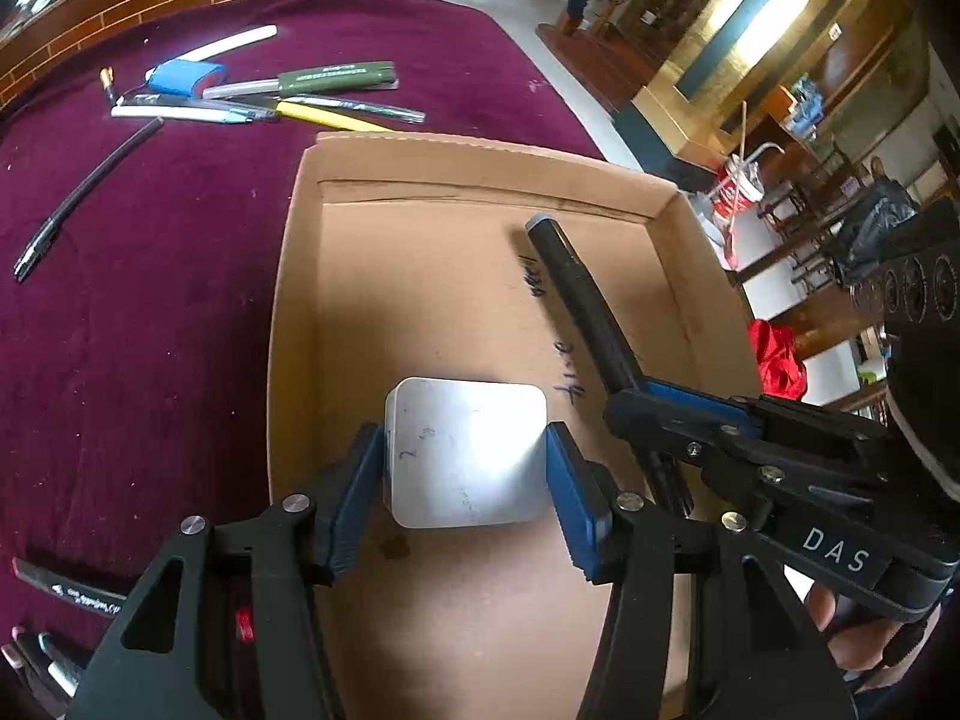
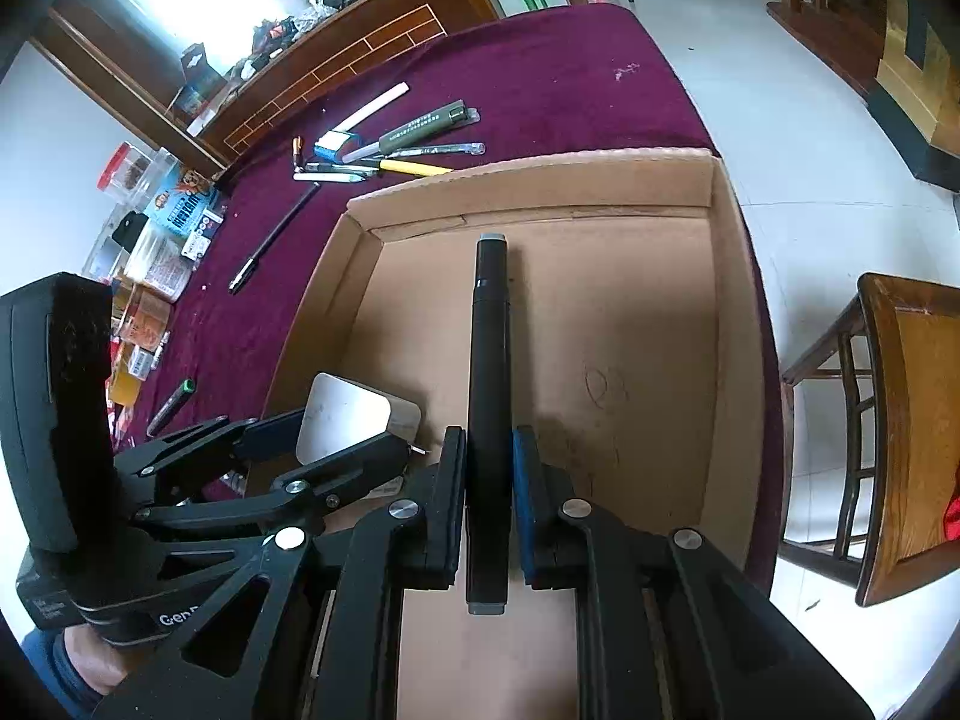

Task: Organize rigid objects
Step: 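Carry the white charger and black marker over the cardboard tray with both grippers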

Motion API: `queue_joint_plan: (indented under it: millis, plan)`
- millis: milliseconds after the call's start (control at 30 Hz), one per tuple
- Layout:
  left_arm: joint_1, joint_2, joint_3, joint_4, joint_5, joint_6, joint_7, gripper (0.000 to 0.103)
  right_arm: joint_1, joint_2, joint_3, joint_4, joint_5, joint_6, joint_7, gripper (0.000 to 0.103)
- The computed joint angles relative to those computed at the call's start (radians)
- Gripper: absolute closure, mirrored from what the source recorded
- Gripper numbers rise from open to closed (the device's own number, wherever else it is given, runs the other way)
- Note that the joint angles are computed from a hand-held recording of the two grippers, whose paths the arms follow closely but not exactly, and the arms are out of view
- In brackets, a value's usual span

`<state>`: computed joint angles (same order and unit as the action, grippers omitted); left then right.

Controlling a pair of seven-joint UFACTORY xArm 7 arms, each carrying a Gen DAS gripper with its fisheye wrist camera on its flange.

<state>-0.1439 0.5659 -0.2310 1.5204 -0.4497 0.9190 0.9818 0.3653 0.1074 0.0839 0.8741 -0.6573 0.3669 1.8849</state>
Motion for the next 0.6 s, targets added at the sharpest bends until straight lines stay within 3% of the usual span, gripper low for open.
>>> queue_joint_plan:
  millis: [267, 433, 600]
  plan:
    - [-0.001, -0.005, -0.009, -0.018, -0.023, -0.039, 0.004, 0.051, -0.012, 0.006, -0.015, -0.013, 0.007, -0.044, -0.024, 0.090]
    - [0.013, 0.004, -0.016, 0.002, -0.049, -0.006, -0.001, 0.046, -0.015, 0.008, -0.019, -0.013, 0.014, -0.062, -0.040, 0.089]
    - [0.031, -0.022, -0.014, -0.009, -0.078, 0.020, -0.005, 0.036, -0.002, -0.016, -0.007, -0.003, 0.009, 0.006, -0.055, 0.076]
